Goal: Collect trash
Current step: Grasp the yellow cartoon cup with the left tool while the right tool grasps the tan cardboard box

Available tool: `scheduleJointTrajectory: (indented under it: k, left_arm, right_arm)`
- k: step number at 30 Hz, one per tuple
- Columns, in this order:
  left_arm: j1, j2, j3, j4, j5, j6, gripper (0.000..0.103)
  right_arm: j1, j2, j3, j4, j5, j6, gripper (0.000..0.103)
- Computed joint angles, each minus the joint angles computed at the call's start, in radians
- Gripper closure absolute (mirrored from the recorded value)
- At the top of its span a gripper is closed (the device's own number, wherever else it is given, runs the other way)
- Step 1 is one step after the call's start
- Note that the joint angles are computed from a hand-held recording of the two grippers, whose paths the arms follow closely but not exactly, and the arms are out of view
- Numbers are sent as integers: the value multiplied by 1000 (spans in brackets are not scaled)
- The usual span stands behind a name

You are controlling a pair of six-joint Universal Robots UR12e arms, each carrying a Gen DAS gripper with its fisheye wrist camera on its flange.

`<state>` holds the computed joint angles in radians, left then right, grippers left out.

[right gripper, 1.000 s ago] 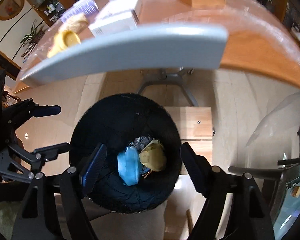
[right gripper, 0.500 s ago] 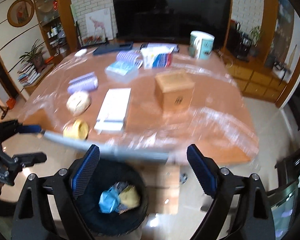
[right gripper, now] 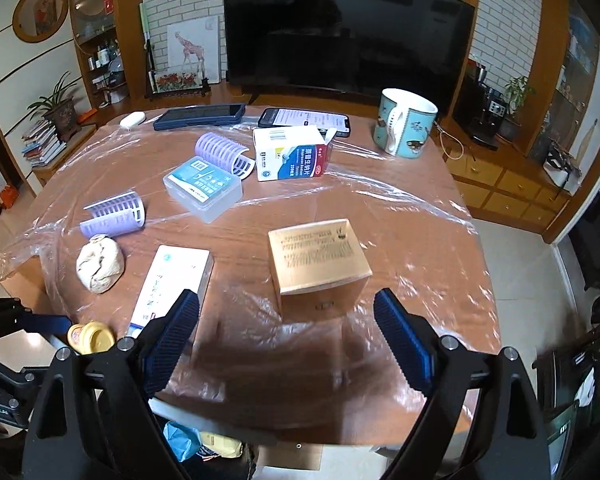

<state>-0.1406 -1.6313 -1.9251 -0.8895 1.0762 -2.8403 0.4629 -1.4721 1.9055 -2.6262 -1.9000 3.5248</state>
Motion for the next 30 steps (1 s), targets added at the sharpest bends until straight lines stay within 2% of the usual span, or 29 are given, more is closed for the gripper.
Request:
scheduleJointTrajectory:
  k: [4, 12, 23, 30]
  left_arm:
    - [-11, -5, 5, 2, 32, -15, 39]
    - [-14, -12, 16, -19, 31, -29, 51]
    - [-34, -18, 24, 6, 63, -30, 52]
    - [-43, -26, 28, 44, 94, -48, 52]
  right_arm:
    - [-12, 17, -12, 4, 19, -47, 15]
    - [-28, 34, -14, -2, 60, -81, 15]
    - [-42, 37, -7, -24, 81, -112, 16]
    - [-63, 52, -15, -34, 114, -56, 14]
